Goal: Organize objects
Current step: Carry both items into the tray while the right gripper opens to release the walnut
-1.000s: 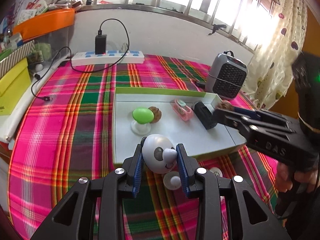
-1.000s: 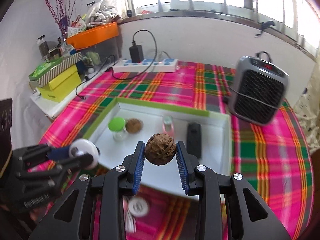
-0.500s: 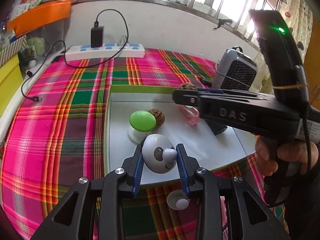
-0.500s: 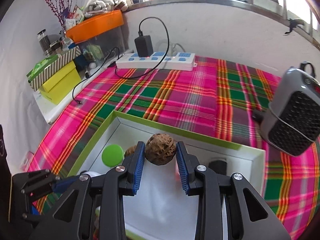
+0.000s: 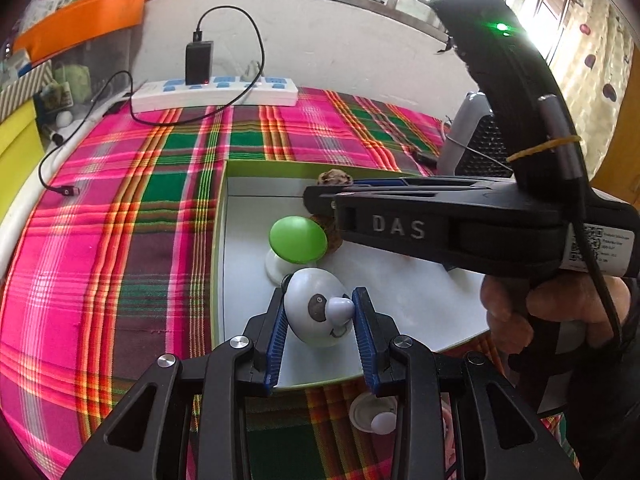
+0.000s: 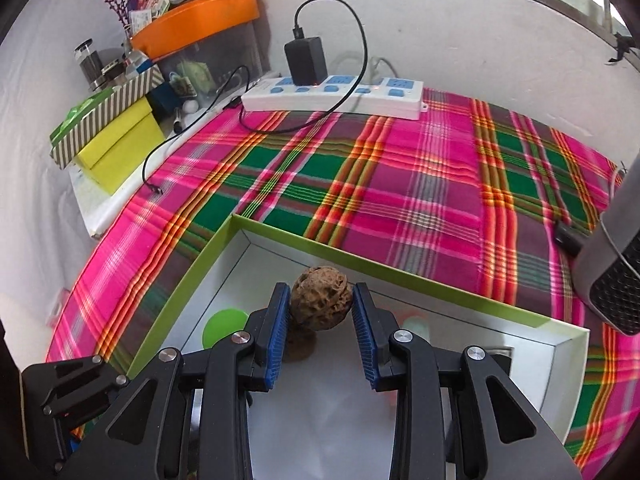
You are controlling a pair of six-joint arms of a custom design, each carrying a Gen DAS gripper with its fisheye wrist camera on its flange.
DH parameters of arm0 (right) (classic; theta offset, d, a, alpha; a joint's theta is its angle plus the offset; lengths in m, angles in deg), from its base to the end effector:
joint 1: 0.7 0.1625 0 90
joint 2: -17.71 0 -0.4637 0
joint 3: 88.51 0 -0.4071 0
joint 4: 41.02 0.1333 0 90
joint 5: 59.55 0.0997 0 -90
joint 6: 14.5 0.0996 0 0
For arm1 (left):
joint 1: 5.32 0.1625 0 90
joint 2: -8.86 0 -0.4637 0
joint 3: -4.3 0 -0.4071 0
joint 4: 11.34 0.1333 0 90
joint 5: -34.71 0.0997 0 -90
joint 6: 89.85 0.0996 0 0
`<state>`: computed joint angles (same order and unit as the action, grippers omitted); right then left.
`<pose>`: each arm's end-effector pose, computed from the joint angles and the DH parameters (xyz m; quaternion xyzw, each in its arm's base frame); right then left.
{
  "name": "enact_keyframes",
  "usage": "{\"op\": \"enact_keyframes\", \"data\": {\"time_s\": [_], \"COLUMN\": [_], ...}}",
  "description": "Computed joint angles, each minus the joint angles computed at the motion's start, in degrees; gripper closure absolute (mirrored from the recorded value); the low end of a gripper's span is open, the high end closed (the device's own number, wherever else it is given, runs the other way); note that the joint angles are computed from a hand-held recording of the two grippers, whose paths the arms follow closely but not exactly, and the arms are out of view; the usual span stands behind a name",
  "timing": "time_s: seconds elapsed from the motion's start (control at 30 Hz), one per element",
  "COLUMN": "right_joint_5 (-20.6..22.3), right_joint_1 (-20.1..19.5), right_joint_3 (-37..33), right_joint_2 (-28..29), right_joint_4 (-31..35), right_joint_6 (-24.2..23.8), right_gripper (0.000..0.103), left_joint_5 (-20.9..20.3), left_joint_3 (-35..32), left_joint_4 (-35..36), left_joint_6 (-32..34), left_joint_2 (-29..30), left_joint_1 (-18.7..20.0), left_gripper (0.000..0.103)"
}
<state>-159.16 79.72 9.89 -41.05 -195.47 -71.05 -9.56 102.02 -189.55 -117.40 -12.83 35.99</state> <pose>0.0009 -0.6955 0.2519 0.3713 -0.8998 0.1348 0.1854 -0.3466 -0.5770 -0.1081 0.1275 0.9082 -0.3154 0.2436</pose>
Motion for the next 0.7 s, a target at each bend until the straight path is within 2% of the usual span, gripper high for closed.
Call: {"op": "enact_keyframes", "data": {"time_s": [0.7], "right_joint_5": [-4.0], "right_joint_1": [1.3], "right_joint_3": [-1.6], "right_joint_2": [2.3], "right_joint_4": [1.7], "right_joint_6": [0.2], "right_gripper": [0.07], "left_joint_5": [0.6], "left_joint_3": [0.1], "left_joint_4": [-0.2], "left_joint_6": [0.5], "left_joint_2": [0.2], "left_joint_1": [0.0], "left_gripper": [0.073]}}
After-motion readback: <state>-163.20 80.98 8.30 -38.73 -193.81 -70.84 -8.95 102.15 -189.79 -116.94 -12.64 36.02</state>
